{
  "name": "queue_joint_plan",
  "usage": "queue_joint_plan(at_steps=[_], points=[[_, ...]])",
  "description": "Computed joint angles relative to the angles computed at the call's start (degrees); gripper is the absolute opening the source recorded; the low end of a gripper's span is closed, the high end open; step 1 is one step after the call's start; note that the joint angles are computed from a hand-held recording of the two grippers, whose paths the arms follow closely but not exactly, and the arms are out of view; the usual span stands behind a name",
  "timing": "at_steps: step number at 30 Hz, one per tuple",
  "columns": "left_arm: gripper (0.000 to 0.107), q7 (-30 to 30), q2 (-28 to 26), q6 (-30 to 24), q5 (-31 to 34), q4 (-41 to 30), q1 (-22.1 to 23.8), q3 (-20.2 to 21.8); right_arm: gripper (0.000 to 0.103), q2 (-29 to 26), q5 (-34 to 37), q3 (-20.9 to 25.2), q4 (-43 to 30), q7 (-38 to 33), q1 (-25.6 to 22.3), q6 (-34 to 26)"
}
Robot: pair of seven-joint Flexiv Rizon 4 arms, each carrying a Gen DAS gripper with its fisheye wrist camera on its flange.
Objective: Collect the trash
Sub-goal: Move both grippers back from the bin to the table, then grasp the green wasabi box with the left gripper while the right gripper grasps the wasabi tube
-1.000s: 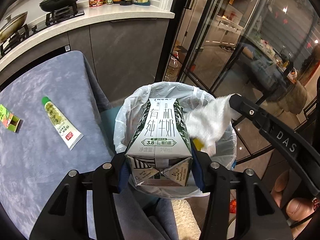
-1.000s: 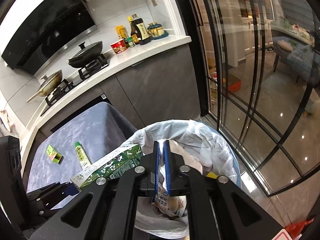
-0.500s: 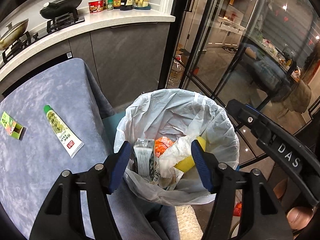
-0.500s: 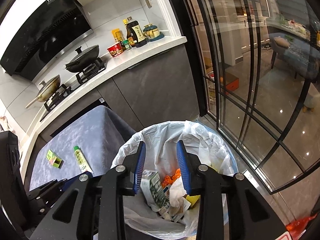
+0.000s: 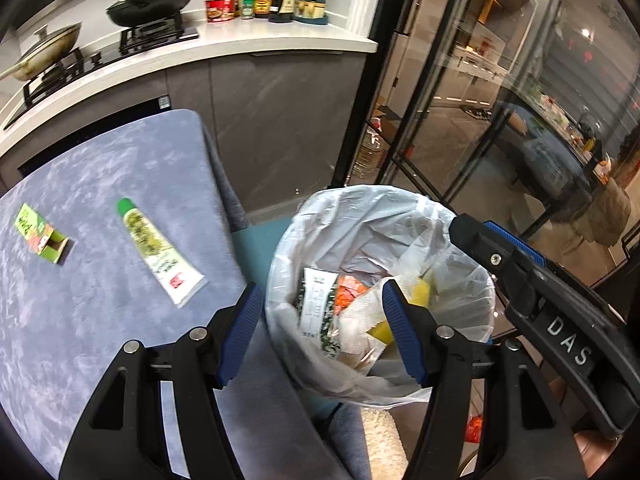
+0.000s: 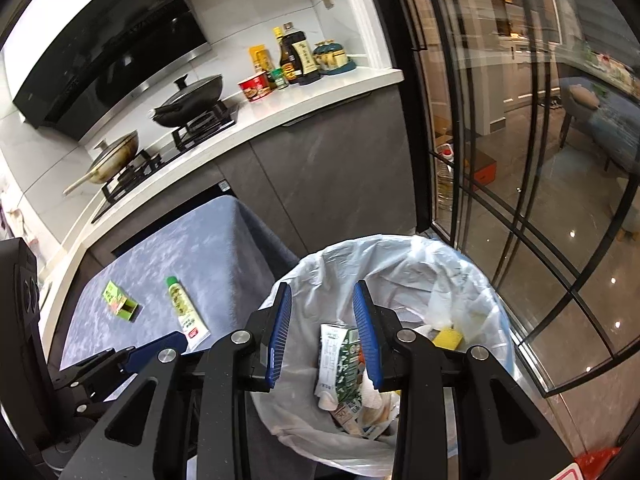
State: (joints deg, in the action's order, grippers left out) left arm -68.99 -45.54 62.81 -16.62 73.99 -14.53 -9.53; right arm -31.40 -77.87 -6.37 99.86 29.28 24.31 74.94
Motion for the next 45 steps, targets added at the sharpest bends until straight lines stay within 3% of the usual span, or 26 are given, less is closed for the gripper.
queue_joint_plan(at_steps=[17,30,33,37,41,45], points=[[0.061,-6.23,1.34,2.39,-0.55,3.58,6.12,3.75,0.032,-11.41,21.92,1.42,-15.4,-24.55,6.49,-0.72],[0.065,-12.52,-0.94,1.44,1.33,1.25,9.86,7.29,0.032,-22.42,38.25,5.68,-32.45,-44.85,8.5,-7.59],[0.071,-14.84,-2.25,1.09,1.83,-0.49,10.47,8.46,0.032,-25.49,41.49,6.8,-37.43,-49.77,8.57,-10.26],[0.079,-17.62,-4.46,-0.04,3.0,-4.18,10.99,9.84,0.048,-29.39,44.87,6.82,-43.83,-54.98,9.12,-13.62],[0.086,-20.23,-7.64,-2.2,4.31,-10.21,11.4,11.0,0.05,-33.97,48.32,7.16,-51.77,-60.6,9.45,-18.63],[0.093,-24.53,-13.01,-7.84,6.15,-21.11,11.01,13.19,0.05,-37.65,51.67,6.79,-58.43,-64.31,9.93,-22.43]])
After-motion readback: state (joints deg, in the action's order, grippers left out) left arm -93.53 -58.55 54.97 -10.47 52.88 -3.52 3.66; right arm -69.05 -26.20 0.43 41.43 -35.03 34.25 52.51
